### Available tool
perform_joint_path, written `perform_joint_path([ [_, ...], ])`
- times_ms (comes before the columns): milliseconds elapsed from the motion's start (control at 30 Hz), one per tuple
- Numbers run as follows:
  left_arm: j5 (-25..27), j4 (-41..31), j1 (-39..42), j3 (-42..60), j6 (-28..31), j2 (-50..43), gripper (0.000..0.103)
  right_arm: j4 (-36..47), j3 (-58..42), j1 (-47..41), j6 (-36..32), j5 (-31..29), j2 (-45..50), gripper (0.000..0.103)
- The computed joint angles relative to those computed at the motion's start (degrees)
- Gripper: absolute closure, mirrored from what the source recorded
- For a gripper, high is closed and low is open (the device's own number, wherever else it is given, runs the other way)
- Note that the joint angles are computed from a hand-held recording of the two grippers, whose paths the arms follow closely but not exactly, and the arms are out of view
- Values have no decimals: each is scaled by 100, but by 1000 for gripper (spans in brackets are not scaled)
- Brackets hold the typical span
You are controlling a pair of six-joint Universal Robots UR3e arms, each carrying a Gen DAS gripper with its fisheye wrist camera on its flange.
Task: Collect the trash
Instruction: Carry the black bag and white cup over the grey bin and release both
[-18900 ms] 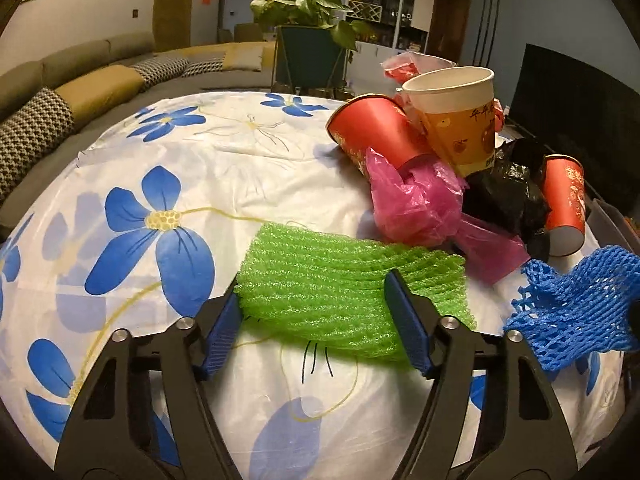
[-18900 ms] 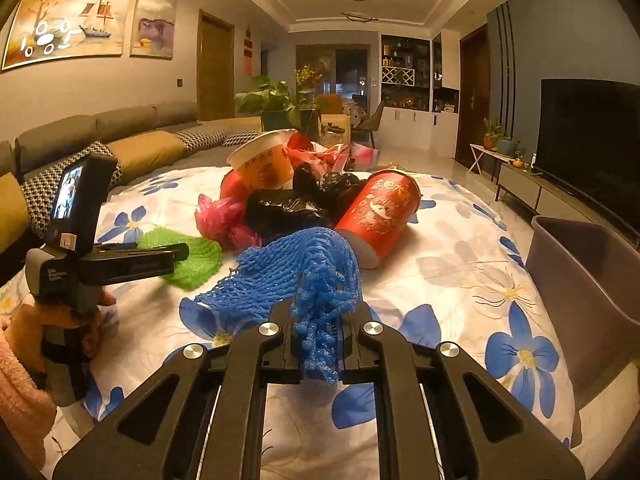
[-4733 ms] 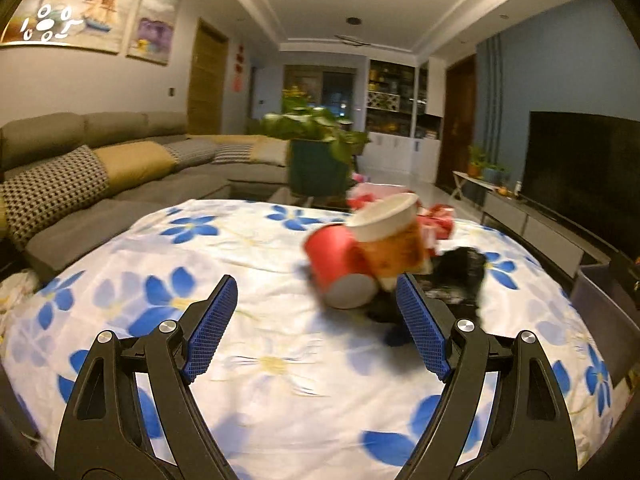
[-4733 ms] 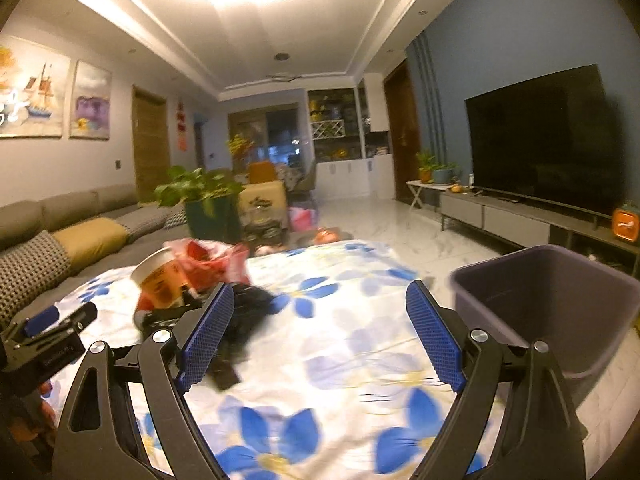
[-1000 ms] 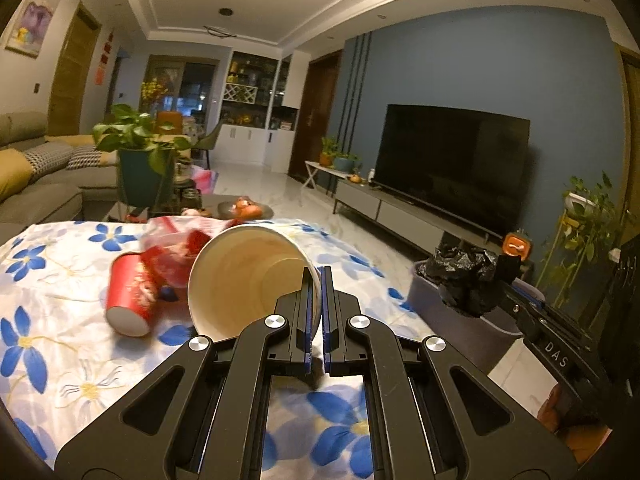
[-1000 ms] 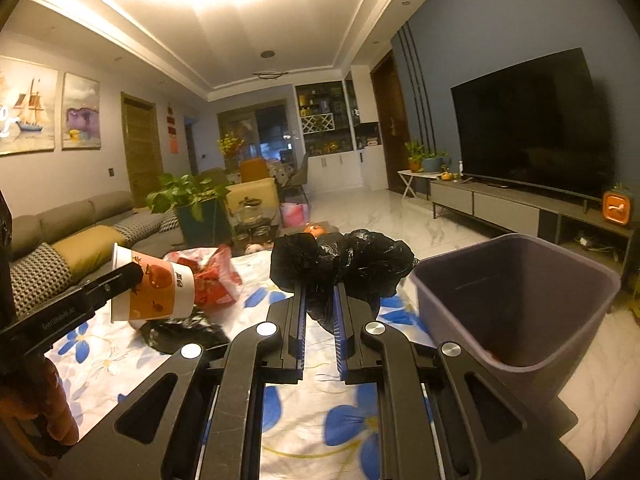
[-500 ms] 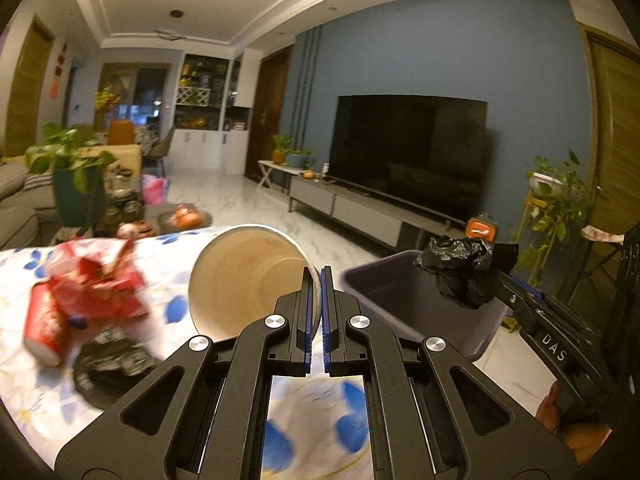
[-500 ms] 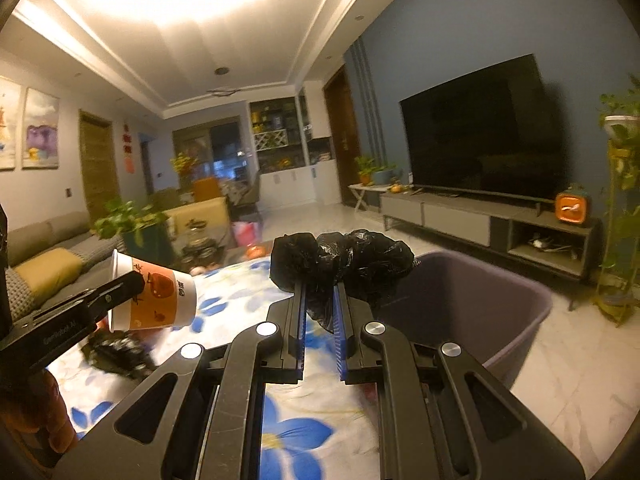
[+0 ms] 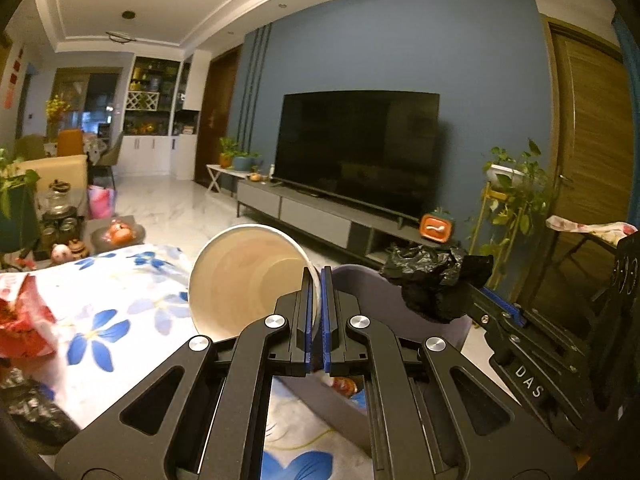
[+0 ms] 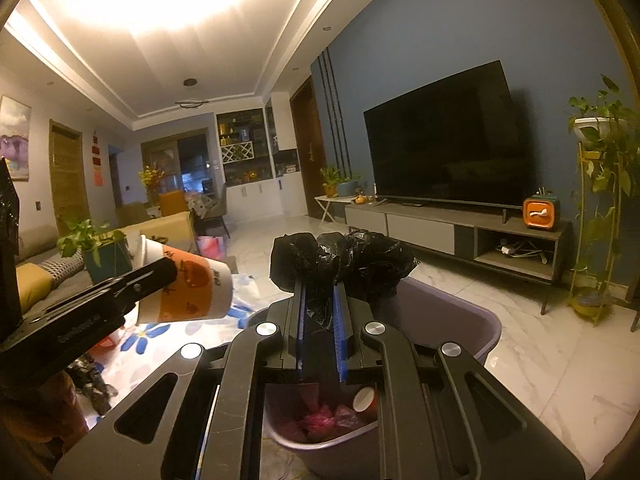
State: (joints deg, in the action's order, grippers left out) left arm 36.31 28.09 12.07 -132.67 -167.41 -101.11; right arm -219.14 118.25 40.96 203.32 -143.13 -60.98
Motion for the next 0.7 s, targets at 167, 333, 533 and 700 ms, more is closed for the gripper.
perform_joint_path([
  [167,255,65,-389,350,-103,-412,100,-130,146,-135,-5,25,-27,90],
  [333,498,-30,-755,765,-220,-766,100,-210,254,-237,-26,66,-30,90],
  [533,584,-100,-880,1011,-182,-1034,100,-278,298,-315,27,105,10,90],
  [700,615,-188,-969,1174,-175,-1171,100,-292,304,-331,67,116,41,90],
])
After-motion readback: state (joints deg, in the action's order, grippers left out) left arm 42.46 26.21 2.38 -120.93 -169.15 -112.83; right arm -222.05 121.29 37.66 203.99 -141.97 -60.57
